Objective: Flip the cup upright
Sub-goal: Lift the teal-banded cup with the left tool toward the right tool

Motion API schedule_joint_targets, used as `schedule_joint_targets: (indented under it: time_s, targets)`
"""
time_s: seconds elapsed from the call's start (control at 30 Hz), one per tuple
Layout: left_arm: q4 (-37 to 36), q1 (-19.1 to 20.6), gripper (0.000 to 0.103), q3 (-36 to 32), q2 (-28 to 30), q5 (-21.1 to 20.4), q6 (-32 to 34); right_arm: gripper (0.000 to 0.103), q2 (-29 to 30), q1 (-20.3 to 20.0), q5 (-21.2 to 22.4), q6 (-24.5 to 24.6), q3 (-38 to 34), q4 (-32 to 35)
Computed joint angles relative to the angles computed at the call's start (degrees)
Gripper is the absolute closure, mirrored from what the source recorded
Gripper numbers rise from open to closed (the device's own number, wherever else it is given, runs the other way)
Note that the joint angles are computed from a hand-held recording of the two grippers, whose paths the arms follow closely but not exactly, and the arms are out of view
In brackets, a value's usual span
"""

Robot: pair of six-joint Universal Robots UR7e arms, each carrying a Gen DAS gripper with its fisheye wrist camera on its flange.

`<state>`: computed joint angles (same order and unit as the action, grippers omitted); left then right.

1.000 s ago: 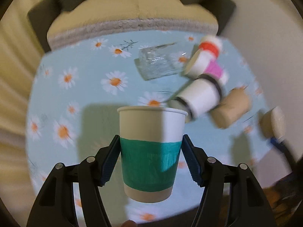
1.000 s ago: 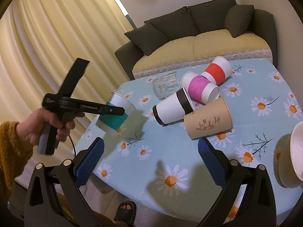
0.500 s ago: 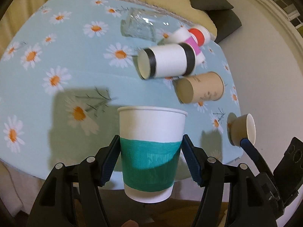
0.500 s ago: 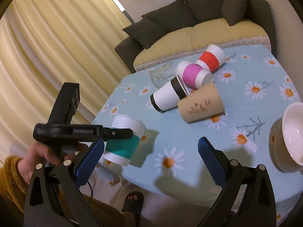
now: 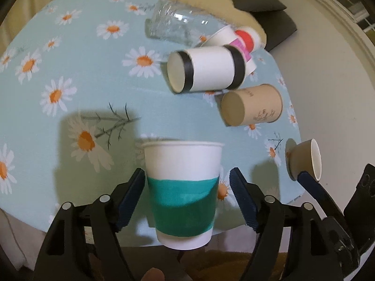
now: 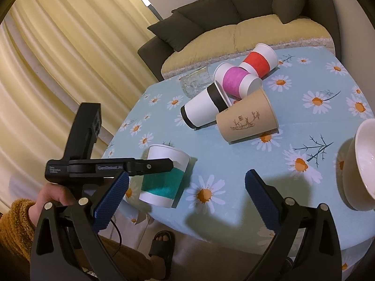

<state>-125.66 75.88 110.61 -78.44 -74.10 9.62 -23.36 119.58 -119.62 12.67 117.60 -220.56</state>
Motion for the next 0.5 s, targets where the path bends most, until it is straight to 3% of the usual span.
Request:
schedule_joint_targets:
  time_s: [0.33,0.5]
  targets:
    - [-0.5,0.0,0.03,-0.6,-2.8,-0.8,2.0,0.005,0.2,0.0,0.8,0.0,-0.6,0.9]
    - [-3.1,2.4,0.03,-0.1,-6.6,-4.5,3.6,0.005,0.3,-1.1,4.1,2.4,-1.3,3.4]
